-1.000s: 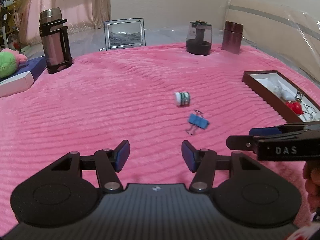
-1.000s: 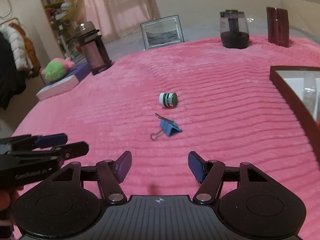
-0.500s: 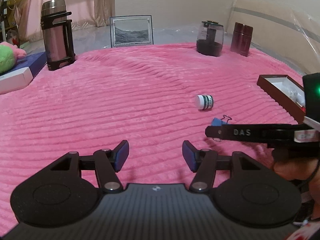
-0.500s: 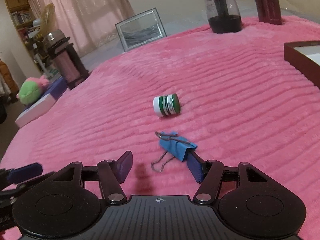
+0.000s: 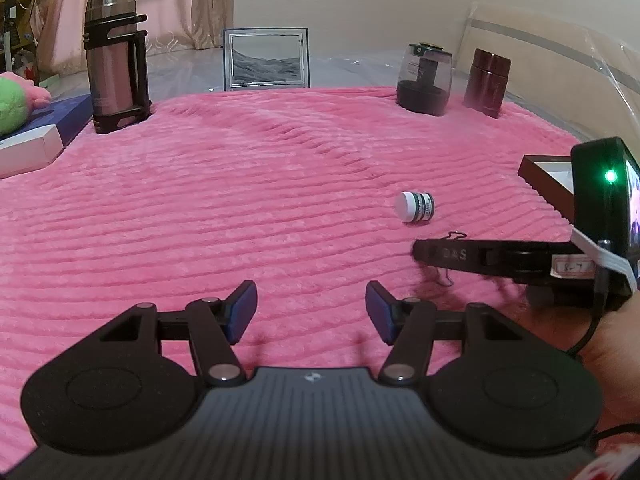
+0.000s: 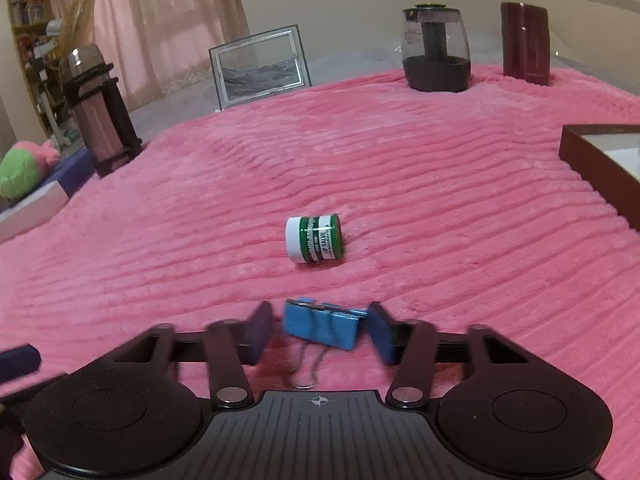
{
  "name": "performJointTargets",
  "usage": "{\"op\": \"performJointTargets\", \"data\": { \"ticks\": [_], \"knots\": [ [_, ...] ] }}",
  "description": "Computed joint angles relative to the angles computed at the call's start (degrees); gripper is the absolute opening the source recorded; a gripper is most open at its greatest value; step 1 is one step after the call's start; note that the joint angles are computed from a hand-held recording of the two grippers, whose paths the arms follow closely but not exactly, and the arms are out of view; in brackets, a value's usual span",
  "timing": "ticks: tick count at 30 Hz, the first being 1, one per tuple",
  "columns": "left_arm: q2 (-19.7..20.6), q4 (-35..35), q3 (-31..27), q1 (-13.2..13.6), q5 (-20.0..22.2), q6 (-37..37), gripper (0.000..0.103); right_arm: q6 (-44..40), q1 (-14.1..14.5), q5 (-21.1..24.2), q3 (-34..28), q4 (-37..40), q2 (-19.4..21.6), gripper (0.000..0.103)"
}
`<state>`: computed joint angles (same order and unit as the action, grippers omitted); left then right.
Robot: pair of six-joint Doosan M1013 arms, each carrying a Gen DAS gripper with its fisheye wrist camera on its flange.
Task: Organize rigid objects
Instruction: 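Grasp the blue binder clip with the right tool, then grasp the green-and-white salve jar with the left tool while the right tool holds the clip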
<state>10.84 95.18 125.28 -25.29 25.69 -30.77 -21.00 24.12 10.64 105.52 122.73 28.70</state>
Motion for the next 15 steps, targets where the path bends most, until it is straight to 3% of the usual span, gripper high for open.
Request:
{"op": "performJointTargets", "data": {
  "ticks": [4,11,15],
  "knots": [
    [0.1,-0.9,-0.5,-0.2,-0.2,1.7,0.055,4.5,-1.3,1.8,0.5,-8.4,-0.5,0.041],
    [1.6,0.4,-3.1,-0.2,-3.6,2.3,0.056,-7.2,-4.4,5.8,3.2,-4.9,-2.5,0.041],
    [4.3,0.3,-6.3,-0.4,-4.8,3.4,0.058,-9.8,-6.7,7.3,3.9,-3.8,-3.2,0.041]
  ]
}}
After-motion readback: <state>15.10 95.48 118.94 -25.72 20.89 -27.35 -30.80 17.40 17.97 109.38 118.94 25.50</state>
